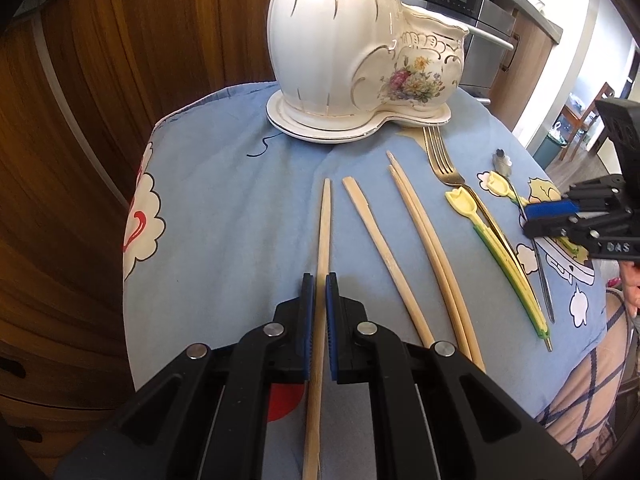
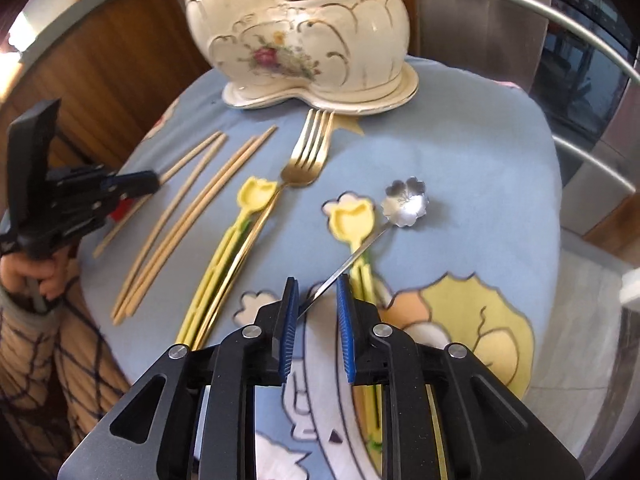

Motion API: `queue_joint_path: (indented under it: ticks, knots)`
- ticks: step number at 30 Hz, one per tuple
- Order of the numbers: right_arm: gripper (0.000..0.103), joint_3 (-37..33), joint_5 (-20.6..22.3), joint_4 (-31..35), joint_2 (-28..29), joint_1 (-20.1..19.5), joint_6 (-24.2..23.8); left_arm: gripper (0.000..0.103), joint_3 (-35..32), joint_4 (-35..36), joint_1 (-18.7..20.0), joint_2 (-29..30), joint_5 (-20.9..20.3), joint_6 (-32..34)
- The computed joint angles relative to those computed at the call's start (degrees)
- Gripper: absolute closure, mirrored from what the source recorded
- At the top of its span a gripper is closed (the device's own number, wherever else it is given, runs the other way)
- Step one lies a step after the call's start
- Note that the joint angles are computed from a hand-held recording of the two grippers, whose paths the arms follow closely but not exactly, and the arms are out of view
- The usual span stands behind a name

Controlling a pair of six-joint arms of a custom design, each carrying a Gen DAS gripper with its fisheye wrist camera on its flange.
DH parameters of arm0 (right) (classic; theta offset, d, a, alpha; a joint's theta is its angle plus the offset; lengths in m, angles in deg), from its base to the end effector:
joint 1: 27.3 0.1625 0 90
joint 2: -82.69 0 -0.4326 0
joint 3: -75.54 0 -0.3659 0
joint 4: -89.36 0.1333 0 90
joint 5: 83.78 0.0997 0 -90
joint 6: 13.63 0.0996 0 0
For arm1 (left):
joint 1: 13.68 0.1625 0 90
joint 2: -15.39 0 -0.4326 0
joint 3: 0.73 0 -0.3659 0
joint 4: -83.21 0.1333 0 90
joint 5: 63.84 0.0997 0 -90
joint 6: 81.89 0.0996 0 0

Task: Organize utensils
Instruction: 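Close the right tool on the flower-handled spoon's handle, then lift the chopstick toward the tall pot while the right tool carries the spoon toward the smaller pot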

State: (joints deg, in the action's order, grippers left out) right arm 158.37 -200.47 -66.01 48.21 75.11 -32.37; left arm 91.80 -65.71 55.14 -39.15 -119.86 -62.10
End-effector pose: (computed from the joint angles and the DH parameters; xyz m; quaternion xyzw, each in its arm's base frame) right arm 0.2415 -0.6853 0.0781 0.2255 -0.9361 0.1312 0.2359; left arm -0.0630 -0.6855 0.2481 0.2794 0.8996 -0.1772 0.2852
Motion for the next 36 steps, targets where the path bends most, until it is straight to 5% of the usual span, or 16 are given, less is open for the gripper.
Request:
queue_joint_path:
  ticks: [8, 13, 26, 31, 36]
  knots:
    - [0.087, -5.58, -6.33, 2.65, 4.23, 2.25, -5.60, 0.097, -2.29, 4.55, 0.40, 0.18, -0.77, 0.06]
    - [0.094, -6.33, -8.42, 7.67, 4.06, 2.98, -7.83, 0.097, -6.41, 14.54, 0.29, 0.76, -0.17, 0.65]
    - [0.094, -23.98, -15.25, 31.34, 11.34, 4.74, -4.52, 0.095, -20.66, 41.38, -1.17, 6.40, 4.00, -0.73]
    - [0.097, -22.82, -15.19, 28.74, 11.32, 4.90, -5.96, 0.096, -19.71, 41.42, -1.56, 6.01, 4.89, 0.28]
    - [0.099, -14.91, -9.75, 18.57, 7.18, 3.79, -6.52, 0.097, -14.23, 32.40, -1.50, 3.40, 4.05, 0.99]
